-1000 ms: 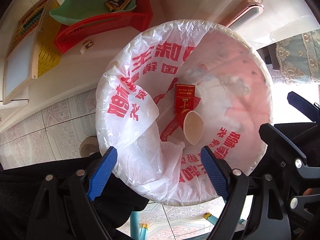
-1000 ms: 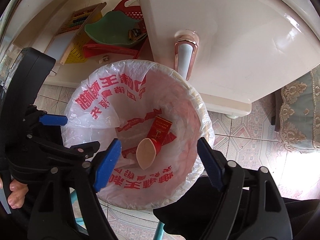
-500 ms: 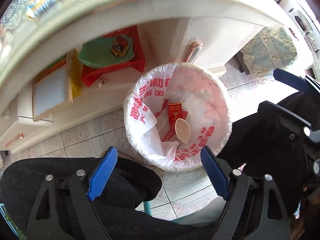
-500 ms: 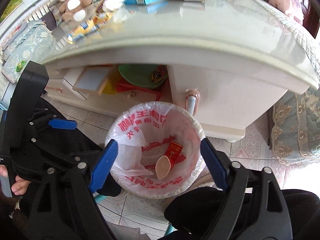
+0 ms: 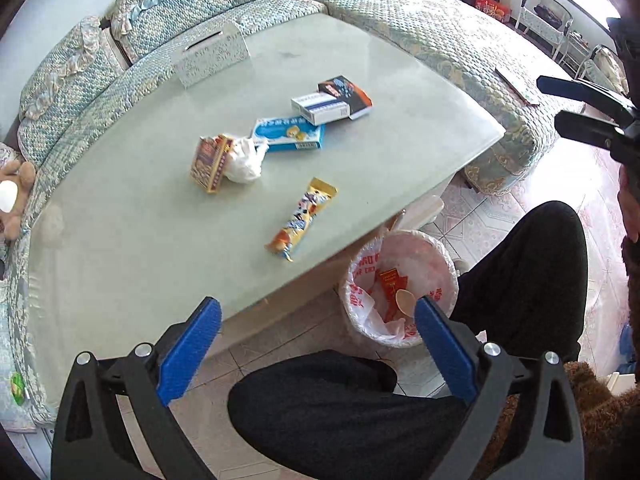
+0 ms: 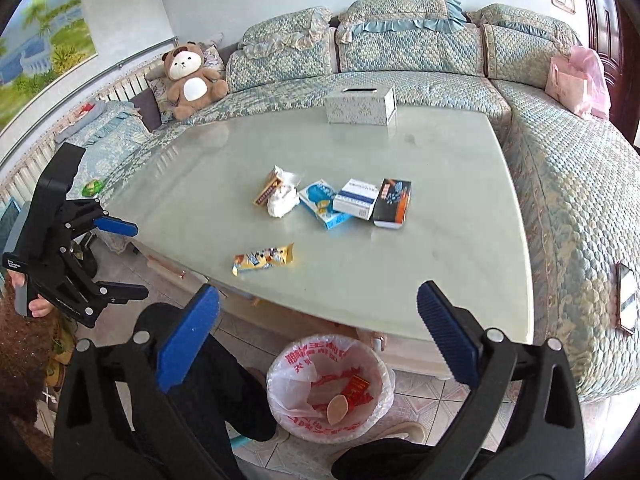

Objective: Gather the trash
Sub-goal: 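Move the left tool to the yellow snack wrapper while the right tool moves to the white medicine box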

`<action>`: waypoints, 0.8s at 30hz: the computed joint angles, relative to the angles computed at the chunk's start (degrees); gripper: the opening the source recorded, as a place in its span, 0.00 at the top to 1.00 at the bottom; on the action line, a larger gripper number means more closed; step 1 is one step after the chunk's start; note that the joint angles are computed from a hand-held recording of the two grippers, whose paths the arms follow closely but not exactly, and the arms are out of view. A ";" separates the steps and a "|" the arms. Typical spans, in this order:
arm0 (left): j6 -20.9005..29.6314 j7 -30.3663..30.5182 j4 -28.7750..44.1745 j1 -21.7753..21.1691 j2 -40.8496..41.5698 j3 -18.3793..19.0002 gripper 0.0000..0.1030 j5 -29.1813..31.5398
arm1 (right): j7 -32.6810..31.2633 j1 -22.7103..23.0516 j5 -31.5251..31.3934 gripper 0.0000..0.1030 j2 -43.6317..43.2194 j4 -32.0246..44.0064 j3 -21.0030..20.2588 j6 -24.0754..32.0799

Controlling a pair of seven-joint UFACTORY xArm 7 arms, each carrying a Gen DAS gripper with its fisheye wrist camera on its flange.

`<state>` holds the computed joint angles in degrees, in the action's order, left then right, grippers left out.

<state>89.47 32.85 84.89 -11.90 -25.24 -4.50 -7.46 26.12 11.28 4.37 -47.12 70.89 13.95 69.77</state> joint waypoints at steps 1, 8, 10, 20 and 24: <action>1.34 0.09 3.40 0.06 1.86 0.18 0.08 0.08 | -0.30 -0.75 -0.84 0.06 1.49 2.59 -0.29 0.67; 9.10 0.51 22.92 1.11 13.25 1.52 0.08 -2.56 | -3.62 -4.08 -5.48 0.06 11.19 16.02 -0.57 4.27; 10.68 0.58 26.15 1.33 15.57 1.15 0.08 -2.57 | -4.44 -3.14 -3.90 0.06 14.22 18.70 -1.56 4.81; 11.89 3.07 27.83 -0.51 21.79 -2.24 0.08 3.71 | -4.72 0.36 2.74 0.06 29.87 31.03 -5.33 7.50; 12.34 3.90 29.39 -1.02 23.89 -2.31 0.08 3.29 | -4.91 0.59 2.44 0.06 33.44 33.77 -5.98 7.97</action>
